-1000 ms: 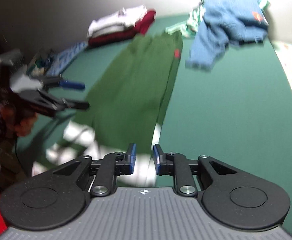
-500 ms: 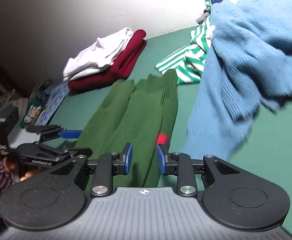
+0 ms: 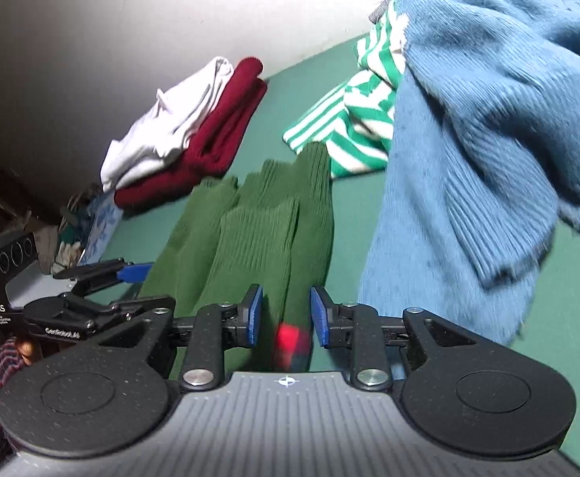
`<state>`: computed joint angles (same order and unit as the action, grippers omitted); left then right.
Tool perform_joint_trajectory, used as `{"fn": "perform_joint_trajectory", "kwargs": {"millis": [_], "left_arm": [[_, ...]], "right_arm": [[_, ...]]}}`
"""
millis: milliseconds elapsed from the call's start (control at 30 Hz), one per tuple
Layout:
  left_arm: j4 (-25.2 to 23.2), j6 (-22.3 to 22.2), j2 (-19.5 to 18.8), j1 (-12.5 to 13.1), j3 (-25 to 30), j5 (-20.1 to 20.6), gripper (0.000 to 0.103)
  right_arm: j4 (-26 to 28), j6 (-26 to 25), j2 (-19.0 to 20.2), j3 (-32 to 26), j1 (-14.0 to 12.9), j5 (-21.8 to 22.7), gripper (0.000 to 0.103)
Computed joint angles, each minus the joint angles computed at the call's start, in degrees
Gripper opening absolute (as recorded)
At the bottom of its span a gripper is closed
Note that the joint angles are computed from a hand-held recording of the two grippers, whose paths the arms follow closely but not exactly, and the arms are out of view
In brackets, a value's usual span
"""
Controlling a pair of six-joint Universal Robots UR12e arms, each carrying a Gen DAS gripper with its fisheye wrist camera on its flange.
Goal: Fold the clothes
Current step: 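Grasp the green ribbed cuffs with the right tool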
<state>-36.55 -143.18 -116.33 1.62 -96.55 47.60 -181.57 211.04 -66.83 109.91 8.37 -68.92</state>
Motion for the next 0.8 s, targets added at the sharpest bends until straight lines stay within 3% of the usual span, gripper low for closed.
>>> {"fn": "perform_joint_trajectory", "kwargs": {"millis": [533, 667, 800], "left_arm": [[-3.89, -2.30, -4.48, -0.46, 6.25, -4.62, 0.082], [-1.50, -5.12, -5.10, -0.25, 6.21, -5.72, 0.066], [-0.08, -6.25, -5.57, -0.04, 6.10, -6.90, 0.064]], "right_arm": [[-1.14, -5.27, 4.65, -5.62, -1.18, 2.63, 0.027], [-1.49, -4.29, 5.63, -6.27, -2.51, 6.90, 0.027], [0.82, -5.88, 6.02, -7.28, -3.44, 10.51, 0.028]]}}
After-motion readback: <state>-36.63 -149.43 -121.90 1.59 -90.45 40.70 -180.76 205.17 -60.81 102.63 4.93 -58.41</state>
